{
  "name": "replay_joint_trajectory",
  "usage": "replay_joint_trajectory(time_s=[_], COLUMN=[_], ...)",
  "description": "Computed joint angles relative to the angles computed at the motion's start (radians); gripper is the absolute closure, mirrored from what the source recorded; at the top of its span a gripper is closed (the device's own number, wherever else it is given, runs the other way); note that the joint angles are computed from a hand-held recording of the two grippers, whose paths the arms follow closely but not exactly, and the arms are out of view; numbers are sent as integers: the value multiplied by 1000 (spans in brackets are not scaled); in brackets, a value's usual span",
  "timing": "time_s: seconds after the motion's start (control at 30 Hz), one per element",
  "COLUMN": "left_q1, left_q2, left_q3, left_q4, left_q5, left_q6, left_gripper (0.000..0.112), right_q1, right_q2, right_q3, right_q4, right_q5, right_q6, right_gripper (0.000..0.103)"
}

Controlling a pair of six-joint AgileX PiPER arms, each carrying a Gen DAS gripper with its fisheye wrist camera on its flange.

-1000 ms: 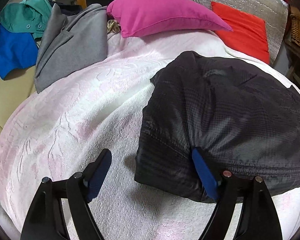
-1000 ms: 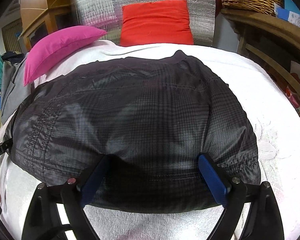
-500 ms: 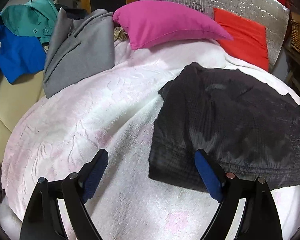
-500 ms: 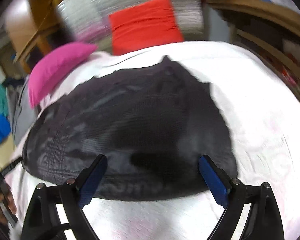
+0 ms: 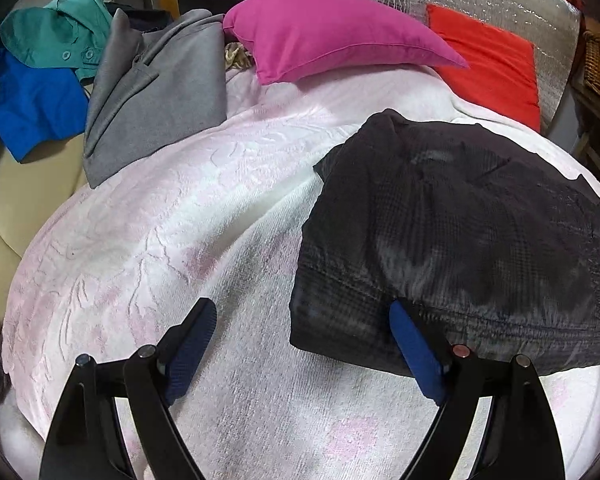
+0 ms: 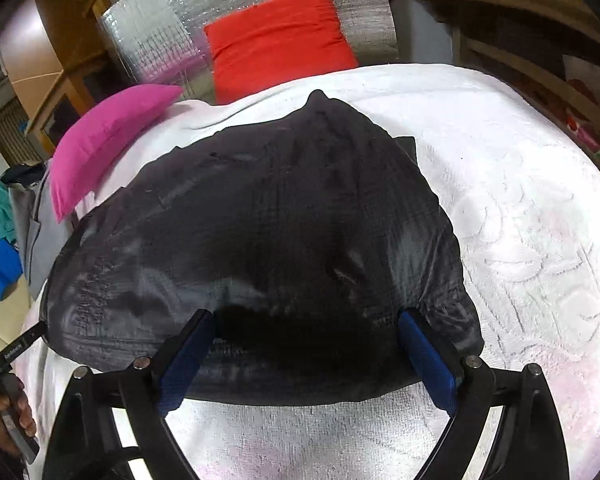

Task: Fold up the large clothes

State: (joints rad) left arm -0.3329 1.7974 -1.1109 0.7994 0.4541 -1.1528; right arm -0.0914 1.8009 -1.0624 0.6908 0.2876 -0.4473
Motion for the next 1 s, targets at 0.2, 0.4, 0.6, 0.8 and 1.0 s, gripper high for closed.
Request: replay_joint_trajectory(time_s=[0.2,0.4,0.6,0.8,1.0], left_q1=[-16,-52,-70,-89,-25], left_q2=[-36,-80,-81,-54,-10], left_q3=[17,36,5,-25,-93], left_q4=[15,68,45,44,-125], left_q5=[13,40,52,58,25], left_q6=[-29,-62,-46,-20,181], left_gripper=[23,23,23,23,23], right_q1=[-20,-52,-60,-77,-172], right_q2=[-36,-52,-40,-11,-17], right_q3=[40,54,54,30,-17], right_q4=[104,203,286,288,336], right_q5=[5,36,51,73,170], right_q6=[-101,-183,-285,-289,-346], right_gripper=[8,8,8,6,6])
